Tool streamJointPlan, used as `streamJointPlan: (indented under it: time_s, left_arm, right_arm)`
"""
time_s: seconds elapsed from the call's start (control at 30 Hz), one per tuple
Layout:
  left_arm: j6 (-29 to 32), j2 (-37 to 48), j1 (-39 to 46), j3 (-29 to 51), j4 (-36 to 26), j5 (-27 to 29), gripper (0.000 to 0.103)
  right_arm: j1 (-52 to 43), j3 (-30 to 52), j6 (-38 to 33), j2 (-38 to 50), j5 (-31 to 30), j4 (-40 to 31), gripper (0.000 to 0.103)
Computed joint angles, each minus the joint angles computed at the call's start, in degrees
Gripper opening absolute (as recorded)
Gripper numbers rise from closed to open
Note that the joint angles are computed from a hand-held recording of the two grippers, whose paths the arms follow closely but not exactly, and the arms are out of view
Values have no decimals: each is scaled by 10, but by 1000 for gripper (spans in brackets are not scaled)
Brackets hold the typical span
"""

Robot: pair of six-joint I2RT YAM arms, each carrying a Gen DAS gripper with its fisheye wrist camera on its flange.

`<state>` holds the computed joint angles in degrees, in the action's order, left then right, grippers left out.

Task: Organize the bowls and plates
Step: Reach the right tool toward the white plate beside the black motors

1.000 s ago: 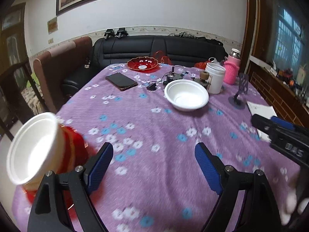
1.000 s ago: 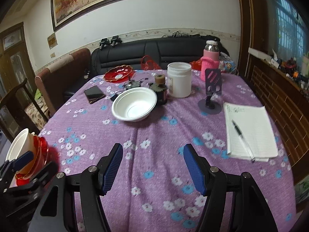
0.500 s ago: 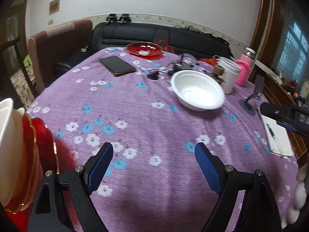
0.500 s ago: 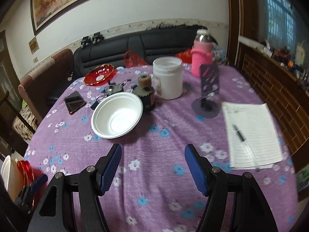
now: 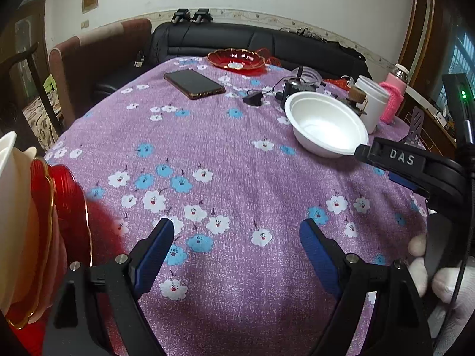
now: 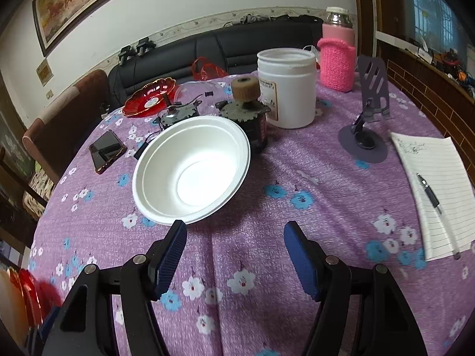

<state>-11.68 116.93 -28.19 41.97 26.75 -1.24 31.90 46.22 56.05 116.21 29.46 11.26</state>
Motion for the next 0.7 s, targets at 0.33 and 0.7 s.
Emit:
streamJointPlan:
  time_s: [0.33, 0.7]
  left_arm:
    - [9, 23, -7, 27, -28, -9, 86]
    - [3, -68, -10, -38, 20, 6, 86]
  right_arm:
    - [-20, -14, 13, -17, -8, 6, 72]
    - [-5, 42, -1, -449, 196, -467, 72]
